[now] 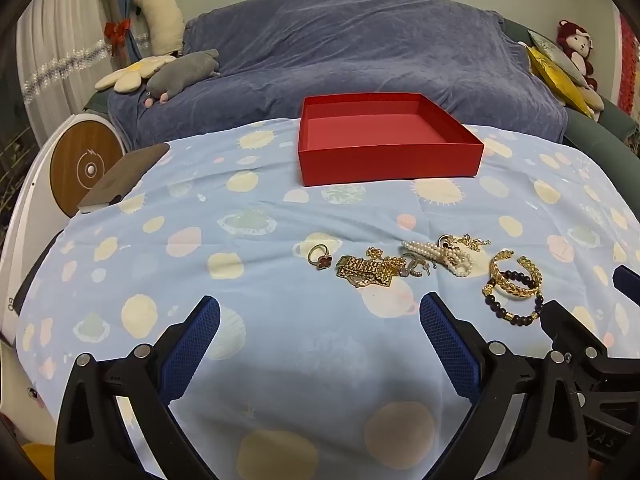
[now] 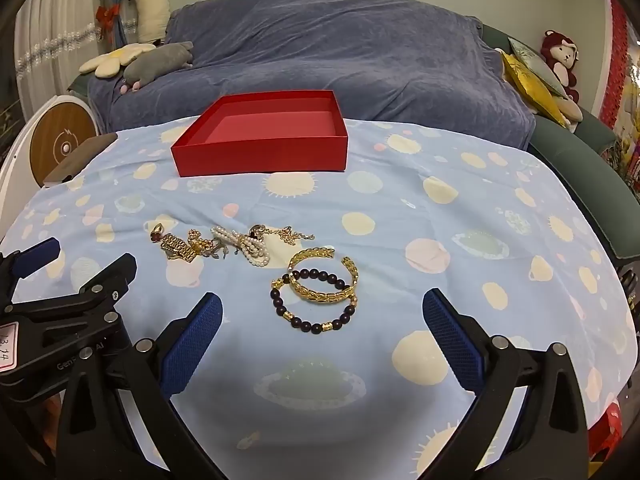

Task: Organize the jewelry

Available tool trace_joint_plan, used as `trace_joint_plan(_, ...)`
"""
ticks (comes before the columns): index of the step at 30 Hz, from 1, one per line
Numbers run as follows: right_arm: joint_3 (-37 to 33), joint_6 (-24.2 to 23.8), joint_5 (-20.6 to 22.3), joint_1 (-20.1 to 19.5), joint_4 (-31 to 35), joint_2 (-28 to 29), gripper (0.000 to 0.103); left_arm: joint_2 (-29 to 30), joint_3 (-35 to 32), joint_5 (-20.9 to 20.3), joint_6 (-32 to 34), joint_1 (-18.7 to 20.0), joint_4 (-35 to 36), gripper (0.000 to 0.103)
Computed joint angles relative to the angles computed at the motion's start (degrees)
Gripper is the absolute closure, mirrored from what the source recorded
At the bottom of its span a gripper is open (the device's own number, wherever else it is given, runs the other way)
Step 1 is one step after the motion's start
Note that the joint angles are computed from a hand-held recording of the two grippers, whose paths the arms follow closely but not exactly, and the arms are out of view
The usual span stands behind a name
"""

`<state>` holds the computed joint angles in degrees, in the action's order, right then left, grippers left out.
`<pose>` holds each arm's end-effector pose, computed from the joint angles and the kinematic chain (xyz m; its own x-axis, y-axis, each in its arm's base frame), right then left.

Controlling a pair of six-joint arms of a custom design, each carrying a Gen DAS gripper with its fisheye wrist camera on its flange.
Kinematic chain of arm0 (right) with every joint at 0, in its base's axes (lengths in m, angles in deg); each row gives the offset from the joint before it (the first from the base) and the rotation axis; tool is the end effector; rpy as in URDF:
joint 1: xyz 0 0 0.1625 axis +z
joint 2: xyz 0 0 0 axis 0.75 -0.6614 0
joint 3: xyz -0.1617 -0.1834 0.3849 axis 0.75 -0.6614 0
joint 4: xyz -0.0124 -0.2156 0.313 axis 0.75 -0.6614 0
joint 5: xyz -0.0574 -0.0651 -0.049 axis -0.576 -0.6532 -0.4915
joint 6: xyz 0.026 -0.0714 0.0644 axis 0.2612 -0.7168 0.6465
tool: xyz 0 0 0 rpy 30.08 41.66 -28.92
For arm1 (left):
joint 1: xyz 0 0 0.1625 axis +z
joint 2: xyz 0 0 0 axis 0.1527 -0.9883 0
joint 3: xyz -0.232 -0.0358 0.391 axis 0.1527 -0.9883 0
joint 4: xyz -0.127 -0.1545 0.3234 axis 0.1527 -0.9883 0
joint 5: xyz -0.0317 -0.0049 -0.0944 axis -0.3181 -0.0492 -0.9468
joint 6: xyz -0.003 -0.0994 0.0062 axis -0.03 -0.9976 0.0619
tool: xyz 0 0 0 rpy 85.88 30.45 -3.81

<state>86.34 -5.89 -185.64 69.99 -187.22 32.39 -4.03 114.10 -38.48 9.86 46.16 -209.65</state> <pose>0.3993 -0.6082 0.0678 -0.6737 -0.1113 0.7306 -0.5888 0.6783 -0.4396 -0.1452 -0.5929 0.3250 -0.6379 -0.1085 -0.7624 0.4812 0.7168 -0.5046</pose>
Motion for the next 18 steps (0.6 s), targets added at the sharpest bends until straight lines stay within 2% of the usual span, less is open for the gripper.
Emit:
trace_joint_plan(3,0.0,0.3,-0.2,-0.1,0.5,0.0,0.005,0.1,0.3,-0.1,1.0,0.0,-1.7,0.005)
trace_joint_plan(9,-0.6,1.0,0.7,0.0,1.2,0.2,0.005,-0.9,-0.3,-0.2,-0.2,-0.7,0.9,0.005)
trace_joint_plan(12,0.5,0.8,1.7,-0.4,0.5,-0.4,0.005,-0.1,-0.5,-0.2,1.6,-0.1,-0.6,0.005)
trace_joint_plan(13,0.5,0.8,1.8,-0.5,0.5,-0.3,0.005,0.4,0.3,0.0,3.0,-0.1,-3.0,0.005)
trace_joint_plan(18,0.6,0.9,1.9,-0.4,0.4,-0.2,0.005,0.6,0.5,-0.1,3.4,-0.1,-3.6,0.005)
